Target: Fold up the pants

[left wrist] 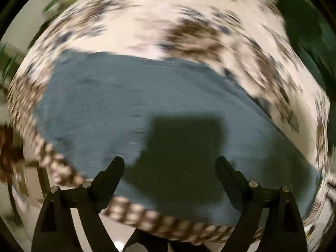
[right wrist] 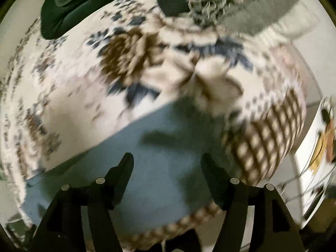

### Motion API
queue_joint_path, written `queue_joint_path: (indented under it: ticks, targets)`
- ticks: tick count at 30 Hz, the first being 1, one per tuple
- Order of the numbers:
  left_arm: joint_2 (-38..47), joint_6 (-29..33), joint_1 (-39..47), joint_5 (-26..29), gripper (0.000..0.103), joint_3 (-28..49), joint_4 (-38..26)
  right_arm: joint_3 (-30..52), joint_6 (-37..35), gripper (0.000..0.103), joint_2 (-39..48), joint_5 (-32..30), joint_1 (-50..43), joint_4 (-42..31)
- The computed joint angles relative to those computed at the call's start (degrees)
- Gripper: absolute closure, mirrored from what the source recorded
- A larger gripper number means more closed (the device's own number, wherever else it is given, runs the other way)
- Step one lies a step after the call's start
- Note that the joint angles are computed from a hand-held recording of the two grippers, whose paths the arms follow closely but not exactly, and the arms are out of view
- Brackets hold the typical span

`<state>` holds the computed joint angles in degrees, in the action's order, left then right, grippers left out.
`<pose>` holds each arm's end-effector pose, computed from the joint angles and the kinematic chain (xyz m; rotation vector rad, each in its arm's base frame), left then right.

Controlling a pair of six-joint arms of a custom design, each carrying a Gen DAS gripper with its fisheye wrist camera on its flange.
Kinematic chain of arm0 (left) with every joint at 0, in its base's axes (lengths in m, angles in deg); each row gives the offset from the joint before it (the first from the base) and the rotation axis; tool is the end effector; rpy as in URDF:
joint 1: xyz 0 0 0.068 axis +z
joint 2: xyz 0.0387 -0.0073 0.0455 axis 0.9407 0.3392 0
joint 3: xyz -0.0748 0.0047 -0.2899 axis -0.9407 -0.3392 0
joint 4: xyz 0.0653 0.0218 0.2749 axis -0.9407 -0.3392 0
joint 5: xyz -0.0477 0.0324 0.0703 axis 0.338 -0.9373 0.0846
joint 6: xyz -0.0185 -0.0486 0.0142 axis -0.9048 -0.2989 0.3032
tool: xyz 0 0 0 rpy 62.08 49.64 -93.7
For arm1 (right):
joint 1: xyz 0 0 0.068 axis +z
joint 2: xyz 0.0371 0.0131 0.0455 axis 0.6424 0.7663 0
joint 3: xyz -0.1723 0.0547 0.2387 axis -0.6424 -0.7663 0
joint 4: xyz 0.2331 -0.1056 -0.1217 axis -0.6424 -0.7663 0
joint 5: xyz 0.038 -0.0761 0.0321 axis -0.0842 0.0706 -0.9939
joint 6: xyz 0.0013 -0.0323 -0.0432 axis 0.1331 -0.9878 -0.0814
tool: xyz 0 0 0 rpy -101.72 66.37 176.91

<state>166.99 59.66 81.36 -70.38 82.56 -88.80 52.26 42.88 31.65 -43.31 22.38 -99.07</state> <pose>0.2745 0.0532 0.3204 -0.2437 2.9262 -0.0154 0.2732 -0.0859 0.2681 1.0805 2.8536 0.0377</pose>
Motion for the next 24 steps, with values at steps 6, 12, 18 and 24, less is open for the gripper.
queue_joint_path:
  ticks: [6, 12, 18, 24]
  targets:
    - [-1.6, -10.5, -15.9, -4.7, 0.015, -6.6, 2.0, -1.1, -9.2, 0.034, 10.2, -1.4, -7.5, 8.1]
    - [-2.7, -23.6, -26.6, -9.8, 0.015, -10.7, 1.3, -4.6, -16.2, 0.092, 10.7, -8.0, -12.2, 15.4]
    - [-1.9, -32.0, -34.3, -14.9, 0.015, -10.3, -0.6, -7.0, -22.1, 0.097, -1.6, -11.6, -14.6, 17.0]
    - [-0.1, -34.4, -36.6, -17.9, 0.015, -9.6, 0.1, -7.2, -23.2, 0.097, -7.4, -15.1, -16.0, 16.7]
